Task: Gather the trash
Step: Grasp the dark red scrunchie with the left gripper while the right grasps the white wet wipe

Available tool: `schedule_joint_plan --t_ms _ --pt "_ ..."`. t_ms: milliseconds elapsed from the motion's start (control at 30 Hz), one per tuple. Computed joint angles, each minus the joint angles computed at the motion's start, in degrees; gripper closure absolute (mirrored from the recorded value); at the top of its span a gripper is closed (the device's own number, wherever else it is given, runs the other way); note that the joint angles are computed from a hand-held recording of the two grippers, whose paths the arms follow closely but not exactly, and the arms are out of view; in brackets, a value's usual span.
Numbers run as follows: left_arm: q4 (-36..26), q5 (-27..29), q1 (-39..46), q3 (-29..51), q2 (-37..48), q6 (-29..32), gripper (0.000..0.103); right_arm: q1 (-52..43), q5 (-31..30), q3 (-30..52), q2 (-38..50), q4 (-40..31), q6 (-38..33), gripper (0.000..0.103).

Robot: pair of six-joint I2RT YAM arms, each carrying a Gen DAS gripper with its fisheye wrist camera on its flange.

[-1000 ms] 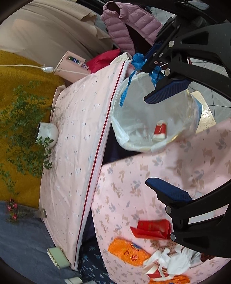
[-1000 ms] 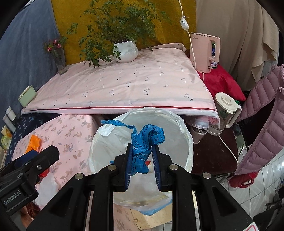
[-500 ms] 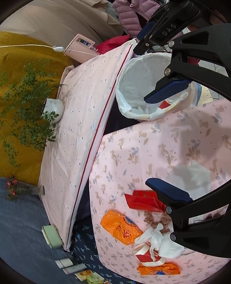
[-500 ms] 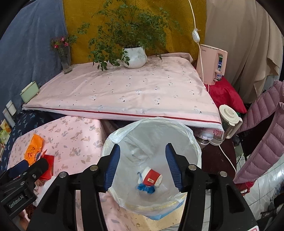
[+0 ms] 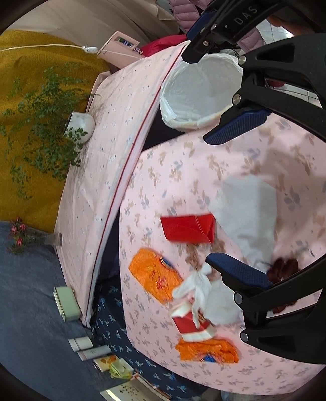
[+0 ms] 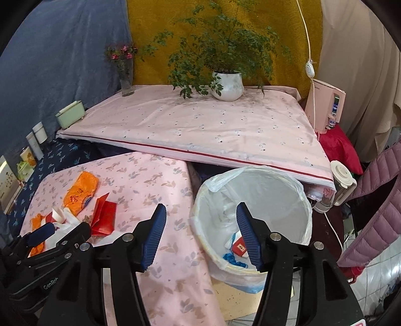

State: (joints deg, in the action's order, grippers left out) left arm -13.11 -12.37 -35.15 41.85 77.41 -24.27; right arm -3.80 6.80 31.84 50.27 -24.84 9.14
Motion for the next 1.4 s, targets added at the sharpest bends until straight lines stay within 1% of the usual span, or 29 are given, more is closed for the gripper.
schedule_joint_plan --t_ms 133,267,400,567,733,800,900,1100,1167,1233,1300,1333,1367,1400 --pt "-1.1 1.2 4.0 -4.8 -4.9 1.2 0.017 9.7 4.5 -0.9 -1.2 -2.0 5.2 0.046" --pt "-2.1 3.3 8.9 -9.4 -9.3 3.1 0.017 18.9 8.6 -1.5 -0.3 -3.1 10.5 0.046" --pt "-3.0 6.1 15.2 -13.7 -13.2 5.7 0.017 26.5 11.4 -2.0 2.0 -3.1 15.7 0.046" --pt "-3.5 10.3 23.4 -17.9 -15.8 9.6 0.017 34.0 14.1 -2.7 5.9 -2.1 21.5 0.046" --pt "-2.5 14.4 29.9 -21.2 -15.4 12.8 0.017 38.2 14.8 -4.1 9.1 -0.2 26.0 0.046" --pt "-1.5 16.6 32.0 -22.3 -14.0 13.7 0.017 39.3 14.9 -4.7 10.2 0.6 27.2 0.046" --pt "1.2 18.3 33.6 -23.6 -10.6 14.2 0.019 40.2 14.5 -5.5 12.1 2.0 28.2 0.046" --pt "6.0 21.4 35.0 -23.3 -1.8 14.0 0.033 40.7 13.9 -6.5 15.9 4.9 29.2 0.046" --pt "6.7 22.4 35.4 -22.9 -0.1 14.0 0.040 40.3 13.6 -6.9 16.7 5.8 29.0 0.046" --pt "6.8 22.9 35.3 -22.5 0.5 14.0 0.044 39.6 13.2 -7.3 17.8 7.0 28.6 0.046" --pt "6.8 24.0 35.2 -22.3 0.7 14.7 0.057 38.5 12.6 -7.5 18.9 8.3 27.9 0.046" --pt "6.5 24.7 35.1 -22.0 0.9 15.3 0.067 37.9 12.3 -7.6 19.8 9.1 27.6 0.046" --pt "6.2 25.2 34.9 -21.9 0.9 15.7 0.073 37.3 12.1 -7.6 20.7 9.9 27.1 0.046" --pt "6.0 25.1 34.6 -21.9 0.6 15.7 0.075 36.7 11.7 -7.4 21.8 10.7 26.7 0.046"
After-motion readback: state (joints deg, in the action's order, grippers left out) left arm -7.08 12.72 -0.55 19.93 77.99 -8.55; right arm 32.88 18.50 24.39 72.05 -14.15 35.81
